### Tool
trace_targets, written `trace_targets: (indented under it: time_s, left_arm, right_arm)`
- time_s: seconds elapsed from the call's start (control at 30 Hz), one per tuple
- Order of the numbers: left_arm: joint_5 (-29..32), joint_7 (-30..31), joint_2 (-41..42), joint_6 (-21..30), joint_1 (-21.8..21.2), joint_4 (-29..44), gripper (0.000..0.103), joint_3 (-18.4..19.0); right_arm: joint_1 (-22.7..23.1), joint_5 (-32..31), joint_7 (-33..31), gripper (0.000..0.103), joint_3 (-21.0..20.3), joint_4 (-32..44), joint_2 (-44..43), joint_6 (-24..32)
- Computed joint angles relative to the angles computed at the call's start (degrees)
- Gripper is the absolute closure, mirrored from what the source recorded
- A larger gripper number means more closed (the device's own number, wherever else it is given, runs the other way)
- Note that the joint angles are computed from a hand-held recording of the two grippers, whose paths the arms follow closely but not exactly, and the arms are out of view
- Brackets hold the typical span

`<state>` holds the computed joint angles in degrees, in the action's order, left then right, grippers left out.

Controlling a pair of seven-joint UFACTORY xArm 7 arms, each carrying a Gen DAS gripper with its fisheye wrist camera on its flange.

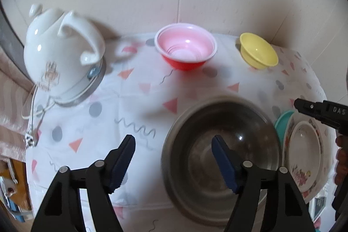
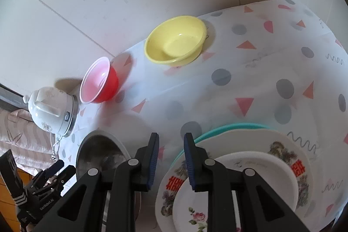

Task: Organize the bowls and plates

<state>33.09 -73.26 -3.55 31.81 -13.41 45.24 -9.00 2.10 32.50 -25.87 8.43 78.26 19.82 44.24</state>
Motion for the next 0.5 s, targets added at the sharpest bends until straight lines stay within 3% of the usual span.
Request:
trace_targets:
  time_s: [0.27, 0.33, 0.5]
  left_arm:
    - [-1.1, 2.3, 4.1, 1.6, -1.2, 5.7, 0.028, 0.7]
    - [-1.3, 2.4, 5.0, 2.0, -1.7, 6.9, 0.027, 1.0]
    - [-1.7, 3.6, 7.5, 2.1, -2.6, 9.8, 0.024, 2.0]
  right_arm:
    - [-0.3, -1.4, 0.9, 0.079, -0.4, 3.0, 2.3, 0.7]
    - [-0.2, -2.7, 2.0, 0.073, -0.7, 4.1, 3.2, 0.6]
    - [-0.2, -5.2, 3.7, 0.072, -0.7, 7.8, 6.1, 0.4]
